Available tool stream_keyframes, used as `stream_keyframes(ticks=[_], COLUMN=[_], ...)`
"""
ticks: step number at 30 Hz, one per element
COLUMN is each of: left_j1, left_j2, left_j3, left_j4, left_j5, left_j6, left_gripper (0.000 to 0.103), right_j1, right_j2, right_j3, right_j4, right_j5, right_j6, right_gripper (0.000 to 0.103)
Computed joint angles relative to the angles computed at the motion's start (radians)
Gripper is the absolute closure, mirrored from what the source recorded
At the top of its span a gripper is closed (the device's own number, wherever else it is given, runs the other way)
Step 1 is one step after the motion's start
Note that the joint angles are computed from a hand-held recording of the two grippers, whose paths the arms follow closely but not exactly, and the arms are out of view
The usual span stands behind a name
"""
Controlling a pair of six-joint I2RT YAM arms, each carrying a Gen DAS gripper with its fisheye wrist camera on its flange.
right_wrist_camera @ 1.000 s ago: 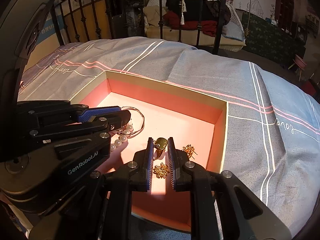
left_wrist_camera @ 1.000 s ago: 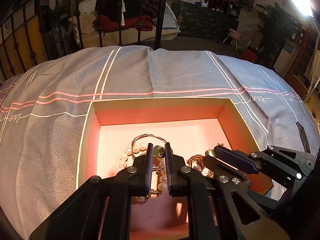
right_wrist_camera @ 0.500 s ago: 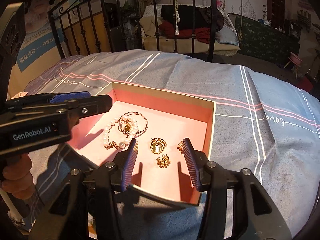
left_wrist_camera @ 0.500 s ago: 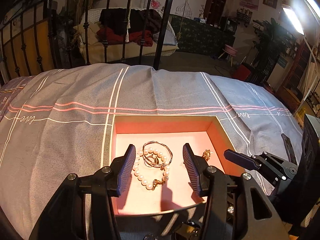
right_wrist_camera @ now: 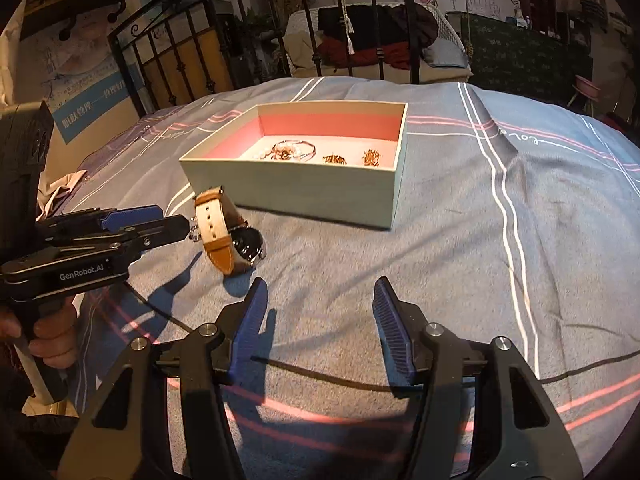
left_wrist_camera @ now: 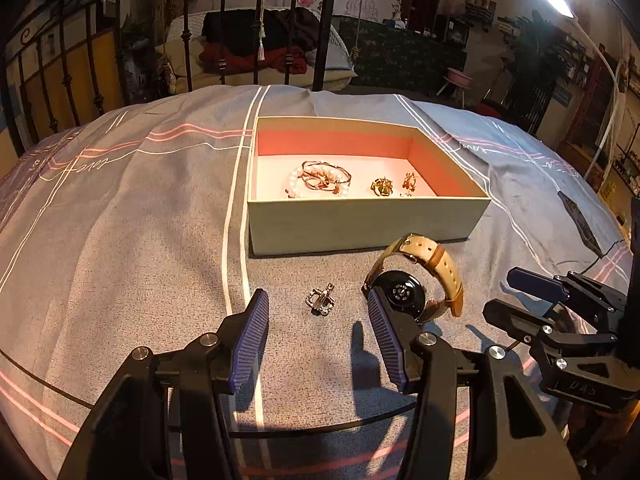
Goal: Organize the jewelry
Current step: 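Withdraw both tools from the box and bring the left tool to the silver charm, then grasp the silver charm with the left tool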
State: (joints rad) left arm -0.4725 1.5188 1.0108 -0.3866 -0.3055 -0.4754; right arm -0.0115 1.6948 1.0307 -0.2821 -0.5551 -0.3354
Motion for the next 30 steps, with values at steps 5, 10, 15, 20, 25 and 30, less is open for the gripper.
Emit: stream_keyframes(ticks=[5, 10, 15, 20, 25, 30], left_j1=[-0.005, -0.003, -0.006, -0.031, -0.021, -0.01], left_j2=[0.053, 0.061, 0.086, 0.12, 0.103, 0.082], left_j3=[0.013, 0.004, 0.022, 0.05, 0.028, -0.001], left_j4=[0.005, 0.026, 0.025, 0.003, 0.025, 0.055], left_j5=[-0.018, -0.025, -0.041, -0.092, -0.07, -0.044], left_j6=[0.013, 0.021, 0.034, 0.058, 0.046, 0.038], left_gripper=[0.053, 0.054, 0.054, 0.084, 0.086, 0.086], right_j1=[0.013, 0.028, 0.041, 0.064, 0.078, 0.084], right_j2=[-0.017, -0.025, -0.04, -0.039, -0.036, -0.015], right_j3=[-0.044, -0.061, -0.085, -0.082, -0.079, -0.05], right_j4=[0.02, 0.032, 0.046, 0.049, 0.056, 0.051], right_j5=[-0.008, 0.003, 0.016, 0.047, 0.071, 0.094], right_j6=[-0.002, -0.006, -0.012, -0.015, -0.02, -0.002], right_gripper=[0.047, 0.041, 0.036, 0.036, 0.036, 0.036])
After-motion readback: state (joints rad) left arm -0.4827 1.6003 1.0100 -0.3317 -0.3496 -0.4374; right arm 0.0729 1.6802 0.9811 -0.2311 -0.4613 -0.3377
